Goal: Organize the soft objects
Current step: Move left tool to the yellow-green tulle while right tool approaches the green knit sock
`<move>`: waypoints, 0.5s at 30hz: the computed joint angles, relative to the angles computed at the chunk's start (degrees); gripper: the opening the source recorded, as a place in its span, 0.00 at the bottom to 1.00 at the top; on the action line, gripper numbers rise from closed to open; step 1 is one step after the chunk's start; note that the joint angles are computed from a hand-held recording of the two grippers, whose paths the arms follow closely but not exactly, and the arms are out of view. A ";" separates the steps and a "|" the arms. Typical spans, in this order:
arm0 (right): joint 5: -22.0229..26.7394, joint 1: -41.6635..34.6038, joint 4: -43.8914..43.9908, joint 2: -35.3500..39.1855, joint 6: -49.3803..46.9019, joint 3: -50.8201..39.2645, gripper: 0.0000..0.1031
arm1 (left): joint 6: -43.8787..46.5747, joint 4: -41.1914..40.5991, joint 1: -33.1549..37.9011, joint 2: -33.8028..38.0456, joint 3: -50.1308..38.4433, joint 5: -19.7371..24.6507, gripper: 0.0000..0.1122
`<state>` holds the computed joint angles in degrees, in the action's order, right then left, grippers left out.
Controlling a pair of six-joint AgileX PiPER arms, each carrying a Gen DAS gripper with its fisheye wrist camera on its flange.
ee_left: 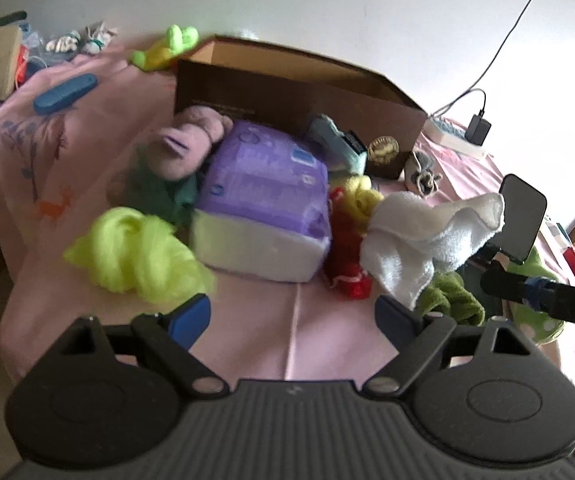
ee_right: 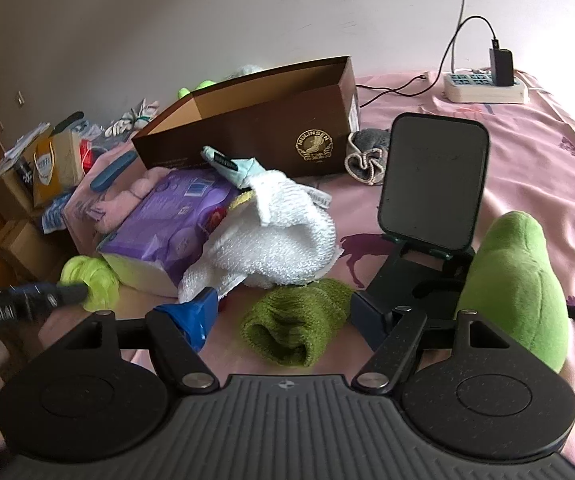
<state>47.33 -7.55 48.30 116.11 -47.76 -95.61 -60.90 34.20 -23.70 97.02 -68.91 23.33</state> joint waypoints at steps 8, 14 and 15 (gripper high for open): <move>-1.72 1.29 -1.82 -0.01 -1.81 1.39 0.57 | -12.49 16.71 2.54 -0.65 1.05 8.23 0.79; -7.96 3.38 -2.67 -0.84 -6.84 4.42 0.56 | -9.71 11.77 7.01 5.27 -1.74 2.68 0.79; -9.00 3.75 -2.30 -0.92 -8.00 4.96 0.56 | -12.22 14.56 6.23 7.15 -3.16 5.03 0.79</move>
<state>38.33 -3.80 46.01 115.19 -55.77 -90.65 -73.12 48.76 -17.47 104.17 -72.06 28.35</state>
